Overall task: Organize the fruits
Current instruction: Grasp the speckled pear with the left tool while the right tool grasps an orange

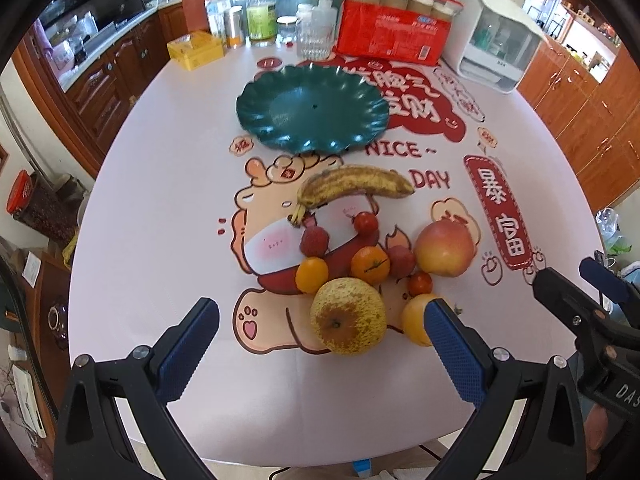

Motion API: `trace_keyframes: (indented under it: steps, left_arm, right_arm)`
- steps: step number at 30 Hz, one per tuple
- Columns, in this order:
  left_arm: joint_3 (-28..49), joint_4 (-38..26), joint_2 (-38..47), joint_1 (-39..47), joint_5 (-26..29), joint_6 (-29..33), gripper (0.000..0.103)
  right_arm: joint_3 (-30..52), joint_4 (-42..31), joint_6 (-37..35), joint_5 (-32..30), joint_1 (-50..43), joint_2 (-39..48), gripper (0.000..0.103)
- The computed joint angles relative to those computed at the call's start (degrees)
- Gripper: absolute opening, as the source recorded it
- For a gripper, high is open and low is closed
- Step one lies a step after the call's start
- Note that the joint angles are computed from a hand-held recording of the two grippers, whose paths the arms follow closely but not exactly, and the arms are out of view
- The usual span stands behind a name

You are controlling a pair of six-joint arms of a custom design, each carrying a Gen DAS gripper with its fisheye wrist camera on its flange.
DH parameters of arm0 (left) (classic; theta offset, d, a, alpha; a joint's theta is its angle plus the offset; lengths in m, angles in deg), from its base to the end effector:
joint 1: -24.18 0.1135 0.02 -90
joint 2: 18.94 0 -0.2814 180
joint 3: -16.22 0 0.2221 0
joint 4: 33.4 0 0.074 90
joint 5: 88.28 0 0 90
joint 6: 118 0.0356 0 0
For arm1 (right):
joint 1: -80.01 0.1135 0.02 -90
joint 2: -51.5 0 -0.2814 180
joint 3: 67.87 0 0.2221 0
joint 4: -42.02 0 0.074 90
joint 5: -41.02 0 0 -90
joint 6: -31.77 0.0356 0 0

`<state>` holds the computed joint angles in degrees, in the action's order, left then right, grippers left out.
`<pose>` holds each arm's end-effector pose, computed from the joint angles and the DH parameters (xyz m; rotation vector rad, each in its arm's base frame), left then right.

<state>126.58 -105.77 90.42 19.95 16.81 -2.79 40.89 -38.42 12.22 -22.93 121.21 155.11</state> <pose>0.3683 -0.0365 0.2802 0.7599 2.6564 -0.2773 0.2619 0.2085 0.3044 0.7384 2.5193 -0.0608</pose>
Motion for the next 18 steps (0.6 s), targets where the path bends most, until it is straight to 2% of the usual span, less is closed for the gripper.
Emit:
trace_keyframes:
  steps: [7,13,18]
  left_arm:
    - [0.59,0.83,5.14,1.03,-1.13,-0.42,0.102]
    - [0.86,1.22,9.45,0.39,-2.13,0.09,0.102]
    - [2.95,-0.37,14.10,-0.79,-1.69,-1.14,0.102]
  right_arm:
    - [-9.04,5.89,0.57,-4.57,-1.93,-0.71,0.095]
    - [-17.43,15.63,-1.50,-9.79,-3.19,-0.94,0.094]
    - [-20.91,21.96,-3.86,-12.97,-3.64,1.30,0.087]
